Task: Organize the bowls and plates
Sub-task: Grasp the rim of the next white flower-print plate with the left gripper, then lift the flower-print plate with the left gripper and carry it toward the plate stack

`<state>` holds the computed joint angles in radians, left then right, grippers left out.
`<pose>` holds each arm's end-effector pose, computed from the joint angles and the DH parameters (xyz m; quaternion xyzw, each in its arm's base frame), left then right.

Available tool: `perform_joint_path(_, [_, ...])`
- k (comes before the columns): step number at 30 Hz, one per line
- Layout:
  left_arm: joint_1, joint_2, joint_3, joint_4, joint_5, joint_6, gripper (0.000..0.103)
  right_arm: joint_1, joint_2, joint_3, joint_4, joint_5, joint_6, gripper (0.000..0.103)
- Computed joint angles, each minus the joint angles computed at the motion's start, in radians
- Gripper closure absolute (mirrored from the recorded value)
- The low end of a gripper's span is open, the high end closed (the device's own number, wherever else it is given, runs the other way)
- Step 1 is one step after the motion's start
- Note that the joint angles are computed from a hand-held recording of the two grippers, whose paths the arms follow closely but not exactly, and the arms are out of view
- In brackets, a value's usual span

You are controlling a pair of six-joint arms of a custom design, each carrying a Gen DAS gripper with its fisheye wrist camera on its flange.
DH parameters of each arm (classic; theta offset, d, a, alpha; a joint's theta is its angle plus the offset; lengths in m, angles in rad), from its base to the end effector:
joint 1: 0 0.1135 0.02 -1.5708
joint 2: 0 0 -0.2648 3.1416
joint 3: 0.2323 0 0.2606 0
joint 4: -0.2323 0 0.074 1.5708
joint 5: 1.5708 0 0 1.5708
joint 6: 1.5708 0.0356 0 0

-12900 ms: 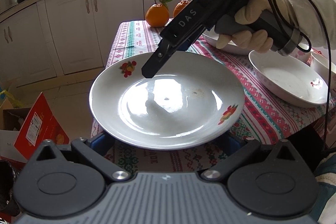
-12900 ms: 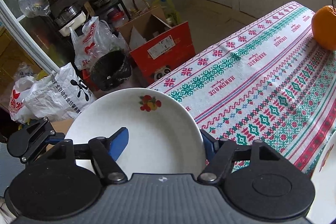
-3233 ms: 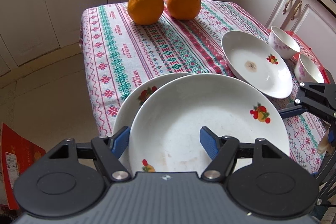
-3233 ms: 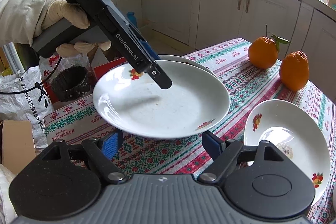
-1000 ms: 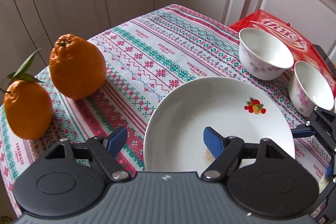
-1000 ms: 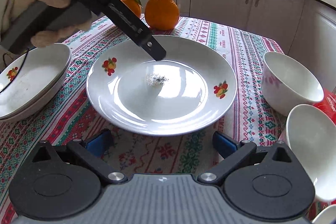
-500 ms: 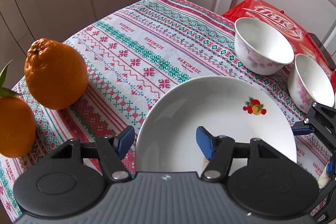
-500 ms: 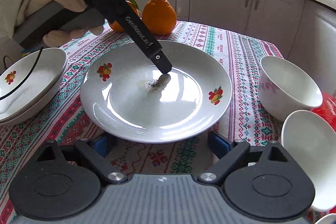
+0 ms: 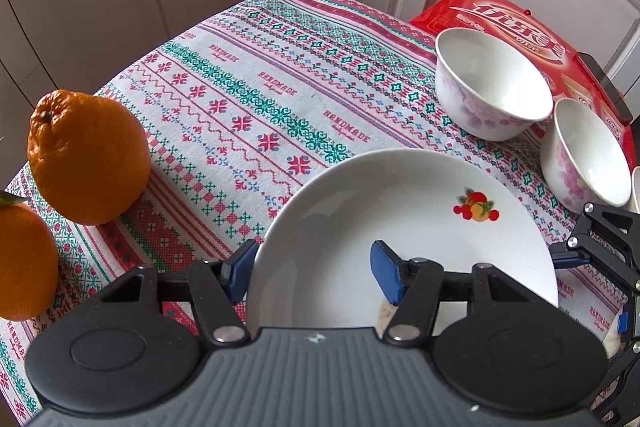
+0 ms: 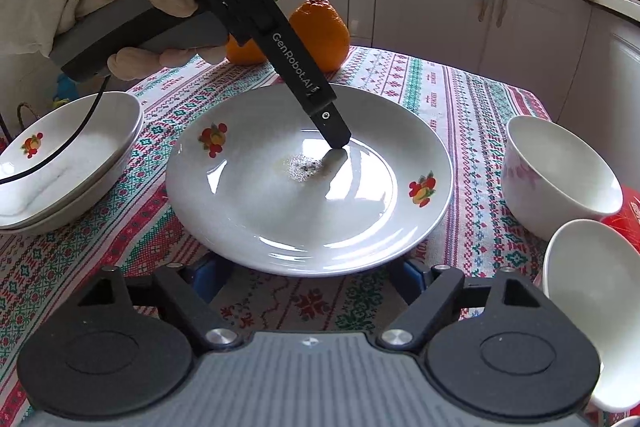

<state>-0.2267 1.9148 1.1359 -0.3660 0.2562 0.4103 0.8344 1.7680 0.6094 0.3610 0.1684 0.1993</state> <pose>0.3651 -0.0935 0.1286 0.3292 0.9122 -0.1051 0.2202 0.2090 0.2217 0.0868 -0.2580 0.8867 0.1179 0.3651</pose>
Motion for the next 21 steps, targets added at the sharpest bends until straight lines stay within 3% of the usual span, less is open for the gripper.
perform_joint_path(21, [0.007, -0.102, -0.092, -0.002, -0.003, 0.01, 0.043, 0.03, -0.087, -0.021, -0.073, 0.013, -0.019, 0.018])
